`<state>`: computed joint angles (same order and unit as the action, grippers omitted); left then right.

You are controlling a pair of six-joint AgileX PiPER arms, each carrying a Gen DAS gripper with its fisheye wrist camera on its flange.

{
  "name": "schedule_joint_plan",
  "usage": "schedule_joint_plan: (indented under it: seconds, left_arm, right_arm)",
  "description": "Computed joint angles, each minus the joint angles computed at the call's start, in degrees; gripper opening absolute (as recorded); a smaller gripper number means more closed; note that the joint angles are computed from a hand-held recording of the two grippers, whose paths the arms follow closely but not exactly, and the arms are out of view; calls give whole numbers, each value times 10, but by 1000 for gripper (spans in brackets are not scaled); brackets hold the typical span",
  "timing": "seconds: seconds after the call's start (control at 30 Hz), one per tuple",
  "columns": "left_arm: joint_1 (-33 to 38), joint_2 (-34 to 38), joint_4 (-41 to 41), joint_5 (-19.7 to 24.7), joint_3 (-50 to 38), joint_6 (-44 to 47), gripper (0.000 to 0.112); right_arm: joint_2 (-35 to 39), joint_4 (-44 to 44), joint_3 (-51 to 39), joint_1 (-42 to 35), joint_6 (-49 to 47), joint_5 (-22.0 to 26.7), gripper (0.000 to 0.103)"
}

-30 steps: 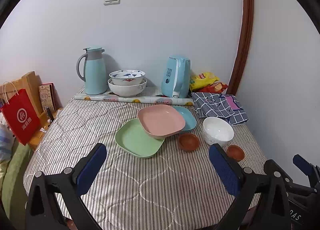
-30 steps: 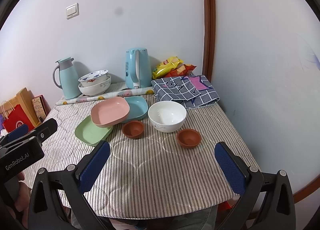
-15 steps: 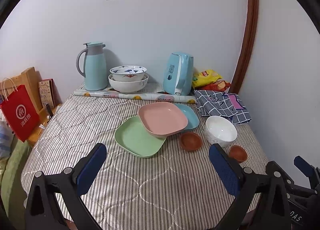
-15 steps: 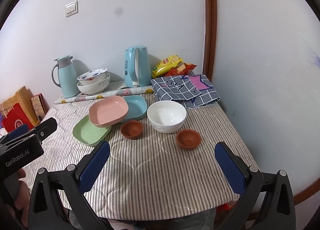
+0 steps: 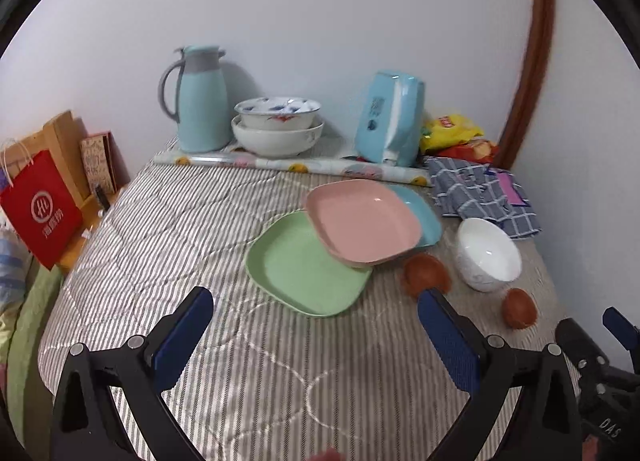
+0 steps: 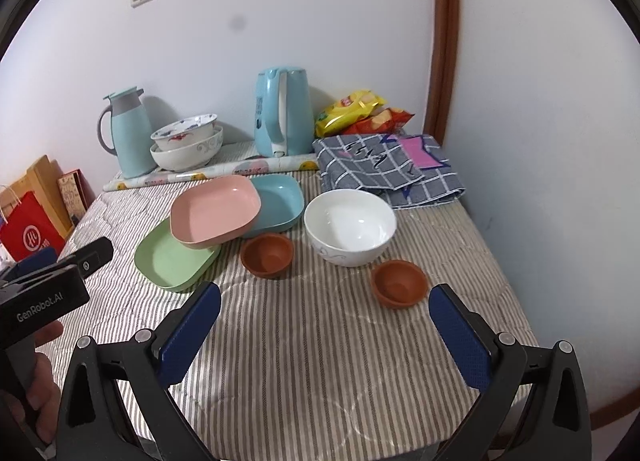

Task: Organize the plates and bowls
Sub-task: 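Move the right gripper to the pink plate rim and close on it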

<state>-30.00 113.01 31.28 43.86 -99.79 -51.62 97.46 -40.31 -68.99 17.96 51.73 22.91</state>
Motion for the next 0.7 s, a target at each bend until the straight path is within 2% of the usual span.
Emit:
schedule_joint_plan:
  seconds: [0.13, 0.3, 0.4, 0.5, 0.7]
  left_arm:
    - [29, 25, -34, 2, -21, 26, 103]
    - [50, 66, -55, 14, -73, 58, 103]
    - [59, 108, -76, 38, -136, 95, 103]
    - [66, 155, -94, 71, -211, 129, 97]
    - [89, 254, -151, 139, -382, 203, 92]
  right_arm:
    - [38, 34, -42, -5, -39, -2, 102]
    - [98, 135, -115, -15, -151, 3, 100]
    - [150, 217, -194, -23, -237, 34, 98]
    - [196, 271, -265, -30, -291, 56, 89]
    - [287, 325, -413, -36, -353, 115, 78]
